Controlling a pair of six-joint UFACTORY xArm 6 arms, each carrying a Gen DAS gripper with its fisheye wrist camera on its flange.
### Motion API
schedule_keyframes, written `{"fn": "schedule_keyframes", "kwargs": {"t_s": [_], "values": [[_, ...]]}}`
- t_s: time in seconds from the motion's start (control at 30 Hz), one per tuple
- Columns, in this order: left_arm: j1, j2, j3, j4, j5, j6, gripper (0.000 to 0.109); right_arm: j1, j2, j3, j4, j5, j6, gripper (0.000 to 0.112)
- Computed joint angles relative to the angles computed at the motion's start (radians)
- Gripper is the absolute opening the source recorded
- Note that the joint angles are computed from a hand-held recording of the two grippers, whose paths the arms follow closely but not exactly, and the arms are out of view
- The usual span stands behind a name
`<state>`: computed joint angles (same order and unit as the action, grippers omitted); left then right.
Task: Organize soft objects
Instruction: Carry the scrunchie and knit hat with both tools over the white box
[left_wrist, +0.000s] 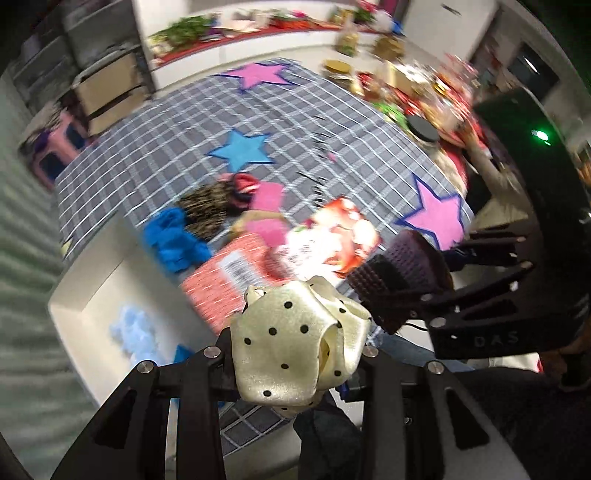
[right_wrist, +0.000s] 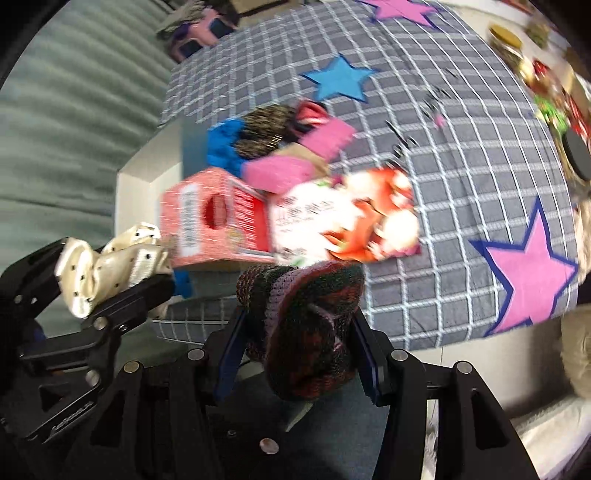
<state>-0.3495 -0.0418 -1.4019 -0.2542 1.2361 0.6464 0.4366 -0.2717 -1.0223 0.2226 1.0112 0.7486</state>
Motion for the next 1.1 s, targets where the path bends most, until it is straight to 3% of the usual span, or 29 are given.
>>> {"fn": "schedule_keyframes", "kwargs": {"t_s": [0.4,0.67,1.1], "values": [[0.188,-0.027,0.056,0.068,-0.115,-0.234,0.038,0.056,0.261,-0.319,0.011,0.021,-0.179,0.055],[0.283,0.006,0.076,0.113,-0.129,-0.384,0.038,0.087,0.456,-0.578,0.003,0.095,-0.285,0.055],[0.291,0.048,0.145,0.136,-0.104,-0.416,0.038,0.125,0.656,-0.814,0.027,0.201,-0.331,0.055]]}}
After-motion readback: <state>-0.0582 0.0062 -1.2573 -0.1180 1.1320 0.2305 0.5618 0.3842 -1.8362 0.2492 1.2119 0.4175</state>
